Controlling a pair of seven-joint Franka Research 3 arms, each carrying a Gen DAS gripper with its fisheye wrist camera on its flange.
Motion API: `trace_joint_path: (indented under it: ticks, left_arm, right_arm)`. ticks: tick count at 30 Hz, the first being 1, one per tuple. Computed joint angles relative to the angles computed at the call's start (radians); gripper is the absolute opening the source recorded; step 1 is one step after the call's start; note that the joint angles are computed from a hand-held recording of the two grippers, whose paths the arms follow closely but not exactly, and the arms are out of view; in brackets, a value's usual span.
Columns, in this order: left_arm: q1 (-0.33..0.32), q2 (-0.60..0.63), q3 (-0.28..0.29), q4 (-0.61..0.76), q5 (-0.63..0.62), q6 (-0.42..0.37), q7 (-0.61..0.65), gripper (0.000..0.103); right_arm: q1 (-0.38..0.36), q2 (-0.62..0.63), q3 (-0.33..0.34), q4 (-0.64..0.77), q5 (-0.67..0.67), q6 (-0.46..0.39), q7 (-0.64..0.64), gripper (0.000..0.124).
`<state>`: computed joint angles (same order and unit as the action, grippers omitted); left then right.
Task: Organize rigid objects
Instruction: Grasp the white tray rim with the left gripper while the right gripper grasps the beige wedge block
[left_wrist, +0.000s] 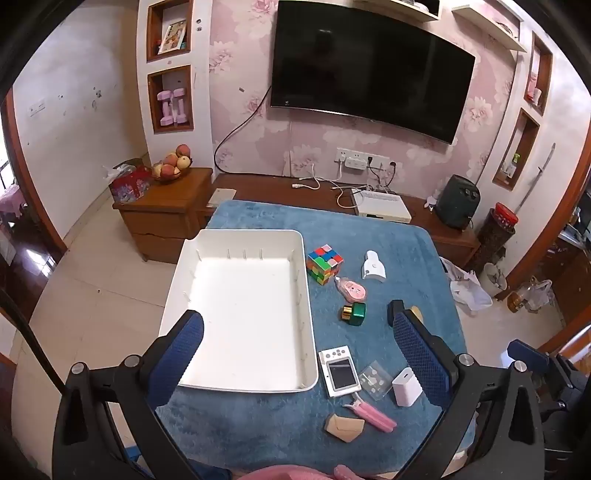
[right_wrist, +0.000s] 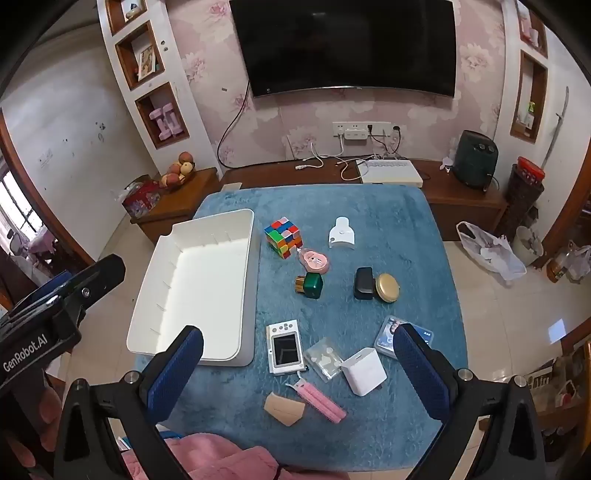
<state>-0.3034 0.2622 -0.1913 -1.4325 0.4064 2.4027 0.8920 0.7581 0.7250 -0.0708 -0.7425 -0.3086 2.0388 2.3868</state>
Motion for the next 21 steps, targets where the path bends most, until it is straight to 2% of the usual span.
trace_joint_path:
  ticks: [5,8,12,19,21]
  left_arm:
    - [0.002,-0.015,0.003,-0.02,0.008,0.006,-0.003,0.102]
    - [-0.024,0.009,0.001,0.01,0.05,-0.028,-0.013,0.102]
    - [-0.036,0.021,0.002,0.022,0.06,-0.039,-0.018,0.102]
    - [-0.044,0.046,-0.006,0.086,0.017,-0.115,-0.003,0.102]
    - [-0.041,0.046,-0.009,0.079,-0.007,-0.116,-0.008,0.102]
  right_arm:
    - [0.004,-0.006,-0.005,-0.018,-0.013,0.004,0.011,0.103]
    - [-0.012,-0.047,0.001,-0.093,-0.008,0.028,0.012,0.103]
    - [-0.015,-0.062,0.008,-0.102,-0.012,0.008,0.013,0.103]
    - [-0.038,-0.062,0.031,-0.115,0.017,0.005,-0.049,0.103]
    - [-0.044,-0.057,0.037,-0.106,0.029,-0.01,-0.073,0.103]
